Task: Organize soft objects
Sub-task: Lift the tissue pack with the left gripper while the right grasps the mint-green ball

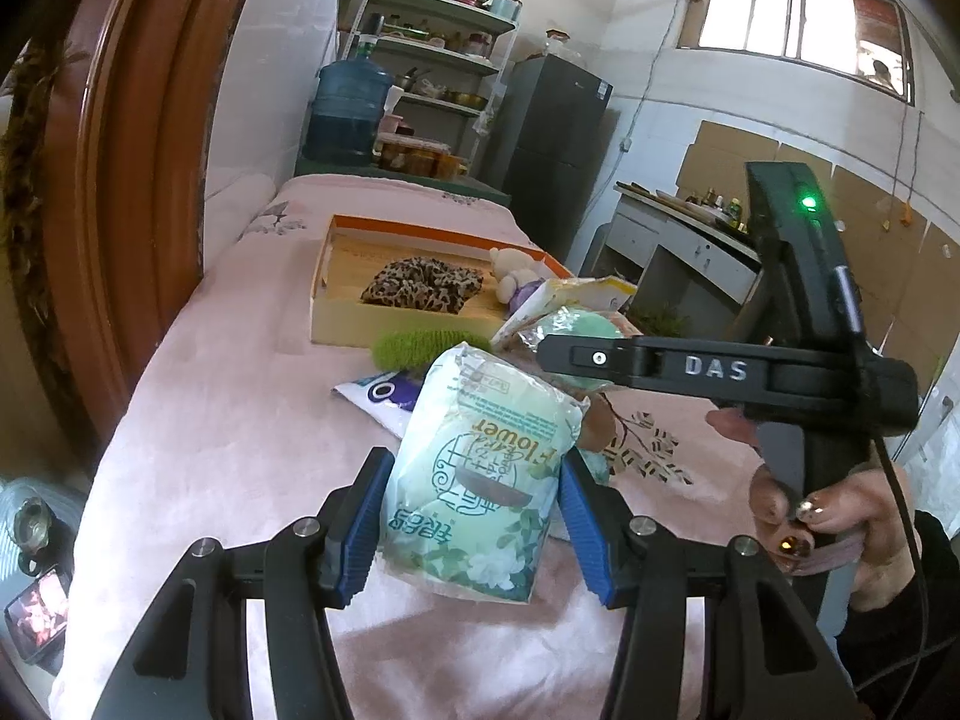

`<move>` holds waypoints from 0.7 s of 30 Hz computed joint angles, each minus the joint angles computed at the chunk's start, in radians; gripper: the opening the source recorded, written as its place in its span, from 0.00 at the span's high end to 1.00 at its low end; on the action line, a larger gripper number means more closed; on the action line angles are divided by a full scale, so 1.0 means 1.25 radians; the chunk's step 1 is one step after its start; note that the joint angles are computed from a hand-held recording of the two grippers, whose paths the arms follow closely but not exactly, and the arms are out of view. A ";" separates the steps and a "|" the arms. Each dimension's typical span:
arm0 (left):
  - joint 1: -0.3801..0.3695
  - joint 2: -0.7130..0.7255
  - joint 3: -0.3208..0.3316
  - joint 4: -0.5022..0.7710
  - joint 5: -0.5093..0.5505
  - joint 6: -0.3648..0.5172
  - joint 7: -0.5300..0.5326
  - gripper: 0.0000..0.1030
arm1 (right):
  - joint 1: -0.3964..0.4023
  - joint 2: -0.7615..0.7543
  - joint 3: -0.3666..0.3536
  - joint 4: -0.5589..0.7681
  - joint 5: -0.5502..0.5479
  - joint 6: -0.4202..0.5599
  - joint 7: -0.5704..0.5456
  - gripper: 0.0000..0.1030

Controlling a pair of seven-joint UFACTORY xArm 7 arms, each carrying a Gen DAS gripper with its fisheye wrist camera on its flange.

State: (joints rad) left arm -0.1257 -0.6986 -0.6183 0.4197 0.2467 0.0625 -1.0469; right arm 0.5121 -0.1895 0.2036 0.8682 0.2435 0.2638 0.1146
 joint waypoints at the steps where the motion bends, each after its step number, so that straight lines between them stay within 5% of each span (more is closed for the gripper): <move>1: 0.002 0.002 0.002 0.003 0.001 0.000 0.002 0.47 | 0.003 -0.007 -0.003 -0.003 0.006 0.000 -0.006 0.58; 21: 0.084 0.092 -0.003 0.181 0.054 0.041 0.034 0.47 | -0.016 -0.145 -0.029 -0.027 -0.028 0.009 -0.031 0.58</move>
State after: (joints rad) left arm -0.0202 -0.5836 -0.6222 0.6453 0.3147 0.1134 -1.0043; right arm 0.4918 -0.3710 0.1674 0.8342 0.2083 0.2750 0.0759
